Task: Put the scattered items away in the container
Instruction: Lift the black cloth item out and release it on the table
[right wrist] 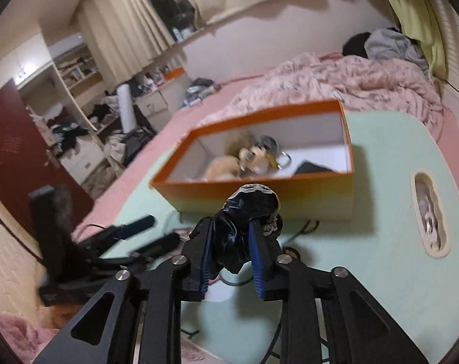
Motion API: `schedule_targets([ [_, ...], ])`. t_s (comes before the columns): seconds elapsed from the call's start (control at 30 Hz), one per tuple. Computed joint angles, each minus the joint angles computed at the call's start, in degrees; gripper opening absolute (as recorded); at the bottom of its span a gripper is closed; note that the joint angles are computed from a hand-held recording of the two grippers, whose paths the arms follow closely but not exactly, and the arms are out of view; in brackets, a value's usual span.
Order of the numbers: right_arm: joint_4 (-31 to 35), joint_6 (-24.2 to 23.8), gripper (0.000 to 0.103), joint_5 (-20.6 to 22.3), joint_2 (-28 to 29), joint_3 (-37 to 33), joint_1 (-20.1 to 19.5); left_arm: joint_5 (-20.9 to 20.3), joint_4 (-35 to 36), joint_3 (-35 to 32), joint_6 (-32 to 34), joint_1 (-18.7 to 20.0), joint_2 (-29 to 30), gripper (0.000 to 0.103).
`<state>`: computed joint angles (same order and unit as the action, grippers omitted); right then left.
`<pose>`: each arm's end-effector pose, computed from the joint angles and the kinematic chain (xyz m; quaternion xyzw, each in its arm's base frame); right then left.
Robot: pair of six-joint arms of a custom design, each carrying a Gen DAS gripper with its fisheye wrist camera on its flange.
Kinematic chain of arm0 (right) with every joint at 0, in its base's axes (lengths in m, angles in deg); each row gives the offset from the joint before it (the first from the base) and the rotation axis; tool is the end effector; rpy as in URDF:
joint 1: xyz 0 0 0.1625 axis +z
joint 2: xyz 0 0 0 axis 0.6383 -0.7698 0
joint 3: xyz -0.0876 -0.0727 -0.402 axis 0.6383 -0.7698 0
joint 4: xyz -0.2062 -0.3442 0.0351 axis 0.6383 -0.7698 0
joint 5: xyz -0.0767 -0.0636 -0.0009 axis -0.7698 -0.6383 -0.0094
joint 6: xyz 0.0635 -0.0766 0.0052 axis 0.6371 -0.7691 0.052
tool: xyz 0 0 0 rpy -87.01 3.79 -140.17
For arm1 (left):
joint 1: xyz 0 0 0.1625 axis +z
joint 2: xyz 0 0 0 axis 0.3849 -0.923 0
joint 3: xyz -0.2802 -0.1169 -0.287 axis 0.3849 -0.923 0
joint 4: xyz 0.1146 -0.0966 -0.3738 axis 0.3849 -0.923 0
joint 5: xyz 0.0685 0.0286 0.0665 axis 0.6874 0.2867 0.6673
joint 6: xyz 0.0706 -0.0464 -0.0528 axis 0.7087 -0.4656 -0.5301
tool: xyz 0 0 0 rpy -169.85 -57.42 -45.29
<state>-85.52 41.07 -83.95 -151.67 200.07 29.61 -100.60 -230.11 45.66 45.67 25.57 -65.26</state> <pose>-0.0399 -0.5266 0.2911 0.2286 -0.9188 0.3028 0.1088 -0.2414 -0.5553 -0.0828 0.2647 0.8905 -0.3177 0.1896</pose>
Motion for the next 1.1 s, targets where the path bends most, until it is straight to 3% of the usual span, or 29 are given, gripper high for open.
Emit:
schedule_targets([
  [0.13, -1.51, 1.03, 0.033, -1.56, 1.30, -0.06, -0.29, 0.26, 0.41, -0.29, 0.21, -0.18, 0.15, 0.081],
  [0.2, -4.24, 2.30, 0.059, -1.62, 1.19, 0.92, -0.80, 0.34, 0.40, -0.32, 0.33, -0.24, 0.19, 0.081],
  [0.3, -9.58, 3.93, 0.065, 1.08, -0.09, 3.12, -2.34, 0.39, 0.19, -0.31, 0.22, -0.21, 0.16, 0.081],
  [0.47, -14.81, 3.98, 0.067, 3.78, -1.20, 5.53, -2.96, 0.17, 0.39, -0.33, 0.02, -0.01, 0.04, 0.081],
  [0.93, -19.63, -0.04, 0.067, -0.73, 0.41, 7.61, -0.42, 0.27, 0.03, -0.15, -0.25, 0.00, -0.61, 0.081],
  [1.1, -20.90, -0.57, 0.067, -1.50, 0.68, 7.81, -0.19, -2.53, 2.66, -0.65, -1.70, 0.41, -2.89, 0.081],
])
